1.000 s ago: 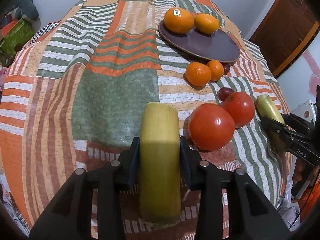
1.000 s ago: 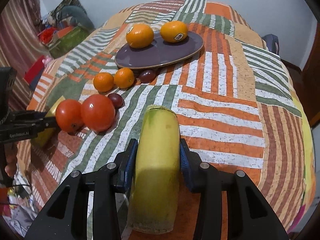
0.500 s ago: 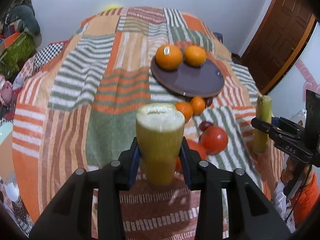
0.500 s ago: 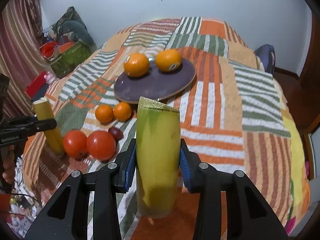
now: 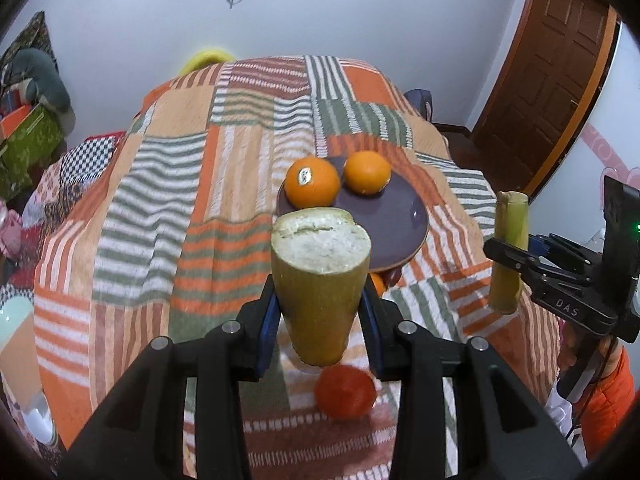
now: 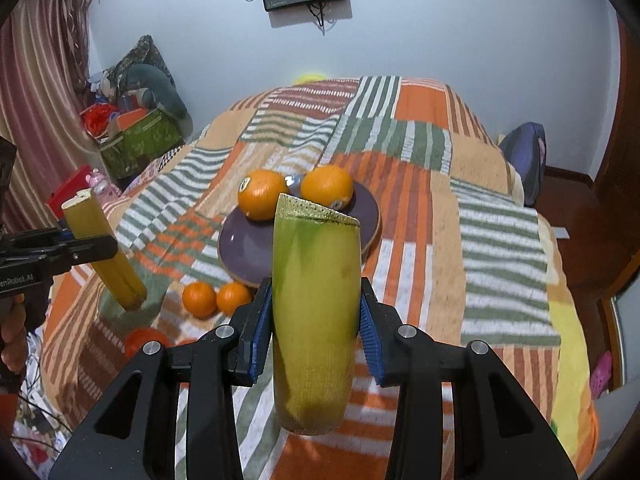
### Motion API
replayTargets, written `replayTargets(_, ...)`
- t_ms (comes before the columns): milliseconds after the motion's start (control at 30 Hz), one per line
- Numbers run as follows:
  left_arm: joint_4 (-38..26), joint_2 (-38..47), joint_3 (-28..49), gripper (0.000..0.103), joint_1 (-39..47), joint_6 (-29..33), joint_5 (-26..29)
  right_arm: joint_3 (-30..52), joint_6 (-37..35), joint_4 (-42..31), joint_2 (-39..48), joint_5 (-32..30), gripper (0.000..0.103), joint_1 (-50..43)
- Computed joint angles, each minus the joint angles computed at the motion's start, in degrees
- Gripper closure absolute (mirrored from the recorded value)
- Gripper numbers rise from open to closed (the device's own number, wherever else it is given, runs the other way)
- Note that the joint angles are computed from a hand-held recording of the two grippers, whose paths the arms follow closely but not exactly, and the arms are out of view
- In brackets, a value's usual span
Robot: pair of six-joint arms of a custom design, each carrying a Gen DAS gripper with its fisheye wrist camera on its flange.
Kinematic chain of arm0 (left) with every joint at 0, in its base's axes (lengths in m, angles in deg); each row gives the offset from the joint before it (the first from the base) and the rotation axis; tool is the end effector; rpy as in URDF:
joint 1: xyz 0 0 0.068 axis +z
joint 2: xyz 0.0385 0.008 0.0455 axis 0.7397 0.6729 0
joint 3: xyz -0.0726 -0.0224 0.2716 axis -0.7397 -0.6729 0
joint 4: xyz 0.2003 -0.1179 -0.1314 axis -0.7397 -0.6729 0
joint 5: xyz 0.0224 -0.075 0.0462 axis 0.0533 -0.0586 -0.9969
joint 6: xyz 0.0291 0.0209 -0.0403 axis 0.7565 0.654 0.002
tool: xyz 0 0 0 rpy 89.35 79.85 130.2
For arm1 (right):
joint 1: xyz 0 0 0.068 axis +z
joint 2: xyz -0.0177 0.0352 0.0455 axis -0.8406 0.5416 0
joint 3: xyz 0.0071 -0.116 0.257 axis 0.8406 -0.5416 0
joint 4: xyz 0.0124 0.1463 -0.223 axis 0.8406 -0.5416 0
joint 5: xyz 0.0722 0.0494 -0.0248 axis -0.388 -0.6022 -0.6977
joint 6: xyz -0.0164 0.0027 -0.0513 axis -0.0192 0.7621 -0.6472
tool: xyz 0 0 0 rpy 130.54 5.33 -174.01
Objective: Organize fruits
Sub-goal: 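Lift both yellow cylinders and lay them on the plate beside the oranges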
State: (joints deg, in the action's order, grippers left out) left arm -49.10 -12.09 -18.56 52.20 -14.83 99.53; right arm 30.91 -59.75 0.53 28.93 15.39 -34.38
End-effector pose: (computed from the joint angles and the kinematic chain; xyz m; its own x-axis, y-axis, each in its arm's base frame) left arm 0.2057 0.0094 0.1320 -0.7751 -0.0633 -0.6286 0.0407 0.9879 -0.1497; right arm 0.2548 0.1140 0.0906 -0.6270 -0.2736 -0.7294 -0.5044 0.8561 0.1125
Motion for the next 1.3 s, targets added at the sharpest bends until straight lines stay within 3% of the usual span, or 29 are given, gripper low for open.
replayTargets(467,6.9,14.3,8.4,0.066,-7.5,-3.6,-1.5,8.9,-2.8,-1.3,7.0,-0.4,0.067,-0.5)
replayTargets(933,10.1,28.7,17.6,0.066,-10.9,-7.4,4.0,16.9,-6.3,-3.7,13.3,3.2,0.067,1.3)
replayTargets(1300,11.2,35.8,21.1,0.065,-5.6,-10.6,7.5,22.4,-9.0,-6.5,17.6,4.5,0.067,3.4)
